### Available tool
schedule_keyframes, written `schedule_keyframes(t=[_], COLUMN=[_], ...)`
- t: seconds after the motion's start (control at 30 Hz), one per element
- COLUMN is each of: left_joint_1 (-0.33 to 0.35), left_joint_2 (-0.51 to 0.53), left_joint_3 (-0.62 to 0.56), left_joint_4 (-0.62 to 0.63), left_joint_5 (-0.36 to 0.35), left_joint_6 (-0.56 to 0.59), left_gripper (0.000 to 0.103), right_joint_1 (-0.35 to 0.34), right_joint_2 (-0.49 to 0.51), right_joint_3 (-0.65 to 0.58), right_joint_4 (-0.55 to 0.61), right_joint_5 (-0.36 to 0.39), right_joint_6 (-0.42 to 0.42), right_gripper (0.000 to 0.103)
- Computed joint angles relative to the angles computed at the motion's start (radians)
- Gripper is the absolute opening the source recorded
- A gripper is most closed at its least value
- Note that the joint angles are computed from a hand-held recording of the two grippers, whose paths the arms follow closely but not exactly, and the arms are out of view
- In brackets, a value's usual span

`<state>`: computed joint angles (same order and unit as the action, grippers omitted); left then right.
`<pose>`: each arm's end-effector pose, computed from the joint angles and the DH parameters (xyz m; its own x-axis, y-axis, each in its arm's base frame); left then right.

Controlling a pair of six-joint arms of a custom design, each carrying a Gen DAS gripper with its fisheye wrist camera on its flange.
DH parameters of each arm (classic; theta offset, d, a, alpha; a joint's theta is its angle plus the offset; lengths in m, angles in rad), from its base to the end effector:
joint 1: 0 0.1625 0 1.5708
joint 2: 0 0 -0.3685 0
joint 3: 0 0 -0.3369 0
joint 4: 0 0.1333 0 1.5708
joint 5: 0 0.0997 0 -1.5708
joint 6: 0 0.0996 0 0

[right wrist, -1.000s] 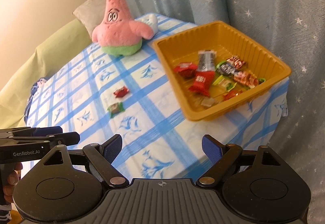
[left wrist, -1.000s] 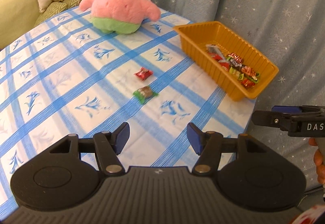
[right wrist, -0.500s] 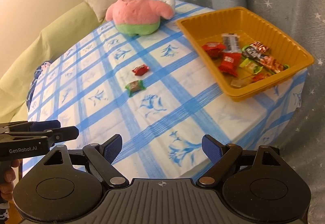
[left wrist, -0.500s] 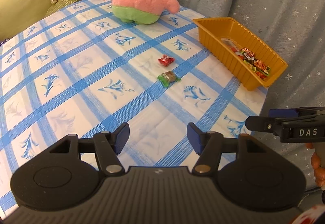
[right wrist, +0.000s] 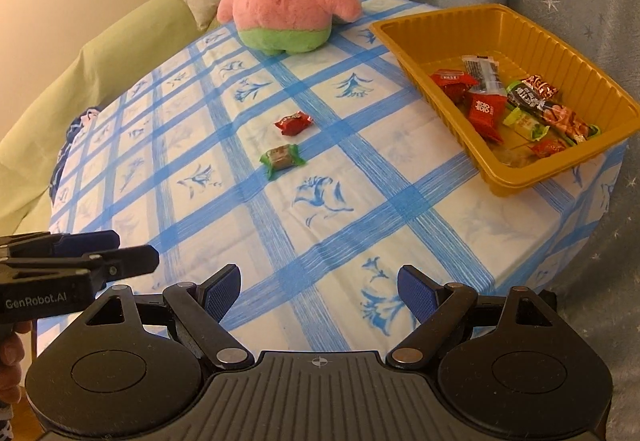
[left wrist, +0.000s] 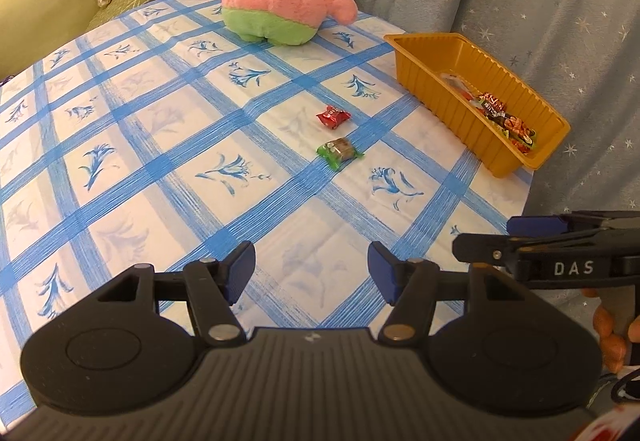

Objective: Organize snacks
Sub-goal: 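Grasp the green-wrapped brown candy with the left tool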

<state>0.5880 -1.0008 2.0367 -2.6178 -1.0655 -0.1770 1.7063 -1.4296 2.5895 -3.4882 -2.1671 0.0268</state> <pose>-0.2914 -0.4124 0.0969 -0.6287 0.6161 -0.4745 0.7328 0.6737 -0.0962 0.1193 -0.3021 0.2271 -0.8743 0.2898 0.3895 -0.0747 0.7124 -0.6978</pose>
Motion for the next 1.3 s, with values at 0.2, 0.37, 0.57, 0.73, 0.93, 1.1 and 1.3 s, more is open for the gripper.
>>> schedule_keyframes(t=[0.2,0.37,0.57,0.73,0.93,1.1,1.3], left_joint_1=[0.021,0.042,0.073,0.096,0.122,0.138,0.15], left_joint_2=[0.064,0.125,0.198,0.262,0.335,0.387,0.434], left_joint_3=[-0.036,-0.074,-0.134,-0.195,-0.284,-0.349,-0.406], left_joint_4=[-0.045,-0.1,-0.141,-0.16,-0.147,-0.128,-0.1], left_joint_5=[-0.012,-0.028,-0.054,-0.076,-0.1,-0.104,-0.1], left_joint_6=[0.062,0.146,0.245,0.335,0.429,0.503,0.551], left_gripper=[0.058,0.051,0.048,0.048,0.046,0.045,0.039], right_joint_1=[-0.039,-0.07,-0.086,-0.113,-0.138,-0.155,-0.177], right_joint_2=[0.043,0.072,0.128,0.145,0.156,0.158,0.143], right_joint_3=[-0.013,-0.029,-0.059,-0.082,-0.102,-0.113,-0.115], right_joint_4=[-0.07,-0.119,-0.196,-0.211,-0.218,-0.217,-0.199], right_joint_5=[0.03,0.059,0.056,0.075,0.08,0.085,0.106], right_joint_6=[-0.028,-0.047,-0.083,-0.087,-0.074,-0.058,-0.021], right_gripper=[0.085,0.085,0.077,0.065,0.06,0.06,0.06])
